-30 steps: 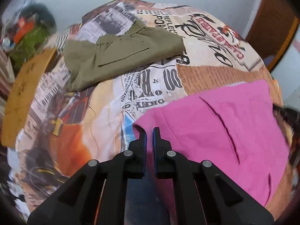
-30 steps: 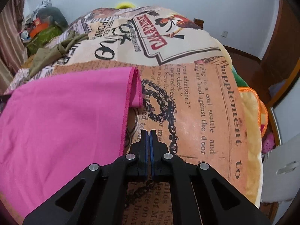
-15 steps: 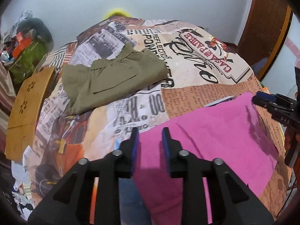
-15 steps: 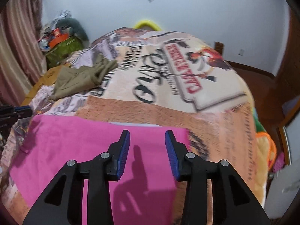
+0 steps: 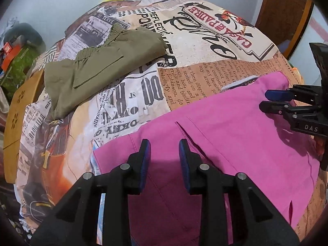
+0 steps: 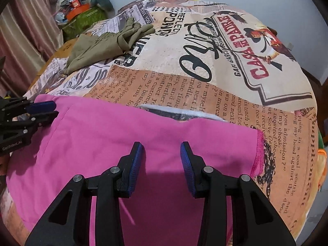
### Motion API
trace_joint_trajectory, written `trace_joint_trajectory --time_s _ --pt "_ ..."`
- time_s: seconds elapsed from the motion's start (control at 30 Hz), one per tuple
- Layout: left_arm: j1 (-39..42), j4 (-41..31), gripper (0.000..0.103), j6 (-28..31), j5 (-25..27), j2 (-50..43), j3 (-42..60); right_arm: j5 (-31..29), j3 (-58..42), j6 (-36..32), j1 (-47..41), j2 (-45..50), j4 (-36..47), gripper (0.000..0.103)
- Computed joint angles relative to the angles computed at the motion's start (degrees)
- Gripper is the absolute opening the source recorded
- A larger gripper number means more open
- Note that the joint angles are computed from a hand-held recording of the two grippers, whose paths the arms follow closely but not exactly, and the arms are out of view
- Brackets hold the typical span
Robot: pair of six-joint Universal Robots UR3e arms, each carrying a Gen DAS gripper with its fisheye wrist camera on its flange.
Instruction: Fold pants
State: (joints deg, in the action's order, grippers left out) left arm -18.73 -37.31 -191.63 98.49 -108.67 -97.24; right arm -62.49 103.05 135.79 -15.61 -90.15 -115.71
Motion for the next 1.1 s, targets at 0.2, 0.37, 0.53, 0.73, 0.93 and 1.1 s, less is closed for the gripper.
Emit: trace_joint_trajectory --time_s 0.2,0.37,0.53,0.73,0.93,1.1 --pt "-0.8 0.8 0.030 0.0 1.3 -0.9 0.0 0.2 2.9 -1.5 -1.2 -2.2 -0.5 0.035" --pt "-0.9 0.6 0.030 0.4 1.5 -0.1 -0.4 -0.6 3.7 -2.7 -2.1 -4.1 0.4 0.035" --pt "-2.0 1.4 0.031 0.6 3.1 2.7 -3.8 -2.2 6.8 -6.1 -4.9 -8.4 1.6 0.035" --pt "-4.0 1.8 0.050 -0.4 7.7 6.4 -7.9 -2.0 11.0 -9.3 -12.1 -15.3 6.6 0.044" --pt "-5.3 -0.6 0.057 -1.6 9.5 11.9 -11.9 -0.9 12.0 -15.1 -22.3 -21.5 16.7 0.045" --pt "-5.7 -6.5 0.057 -6.2 10.6 17.8 -12.6 -1.7 13.6 -19.4 -28.2 -28.9 20.2 0.045"
